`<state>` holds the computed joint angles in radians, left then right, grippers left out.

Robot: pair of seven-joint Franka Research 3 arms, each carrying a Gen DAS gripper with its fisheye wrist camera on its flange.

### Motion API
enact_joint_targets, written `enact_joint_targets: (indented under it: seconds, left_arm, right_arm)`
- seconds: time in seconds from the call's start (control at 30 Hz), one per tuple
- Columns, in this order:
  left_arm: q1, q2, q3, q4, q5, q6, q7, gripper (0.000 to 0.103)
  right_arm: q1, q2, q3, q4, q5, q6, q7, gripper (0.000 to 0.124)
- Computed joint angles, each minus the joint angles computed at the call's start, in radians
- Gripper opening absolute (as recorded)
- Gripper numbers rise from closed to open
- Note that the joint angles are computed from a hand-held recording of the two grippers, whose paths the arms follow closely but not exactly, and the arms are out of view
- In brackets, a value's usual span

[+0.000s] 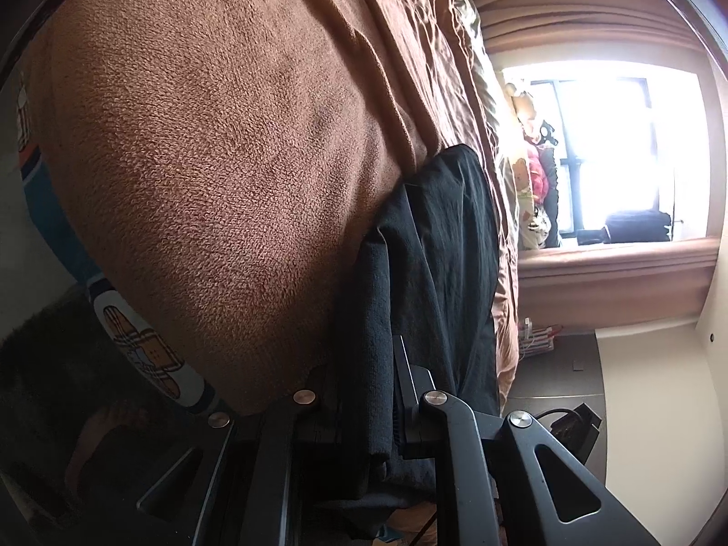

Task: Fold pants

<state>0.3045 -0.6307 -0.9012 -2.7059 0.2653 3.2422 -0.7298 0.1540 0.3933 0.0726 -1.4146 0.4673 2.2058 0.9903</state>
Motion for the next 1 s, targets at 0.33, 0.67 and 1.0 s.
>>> enact_joint_targets:
  seconds: [0.33, 0.67, 1.0]
  left_arm:
    - [-0.032, -0.043, 0.049, 0.044, 0.044, -0.048, 0.050, 0.008]
    - [-0.021, -0.028, 0.073, 0.127, 0.107, -0.075, 0.106, 0.006]
    - [0.007, 0.012, 0.071, 0.205, 0.159, -0.090, 0.139, 0.006]
  right_arm:
    - [-0.034, -0.128, -0.011, -0.186, 0.091, 0.022, -0.051, 0.009]
    - [-0.067, -0.200, -0.036, -0.267, 0.199, -0.032, -0.116, 0.009]
    - [-0.099, -0.191, -0.042, -0.212, 0.389, -0.071, -0.168, 0.009]
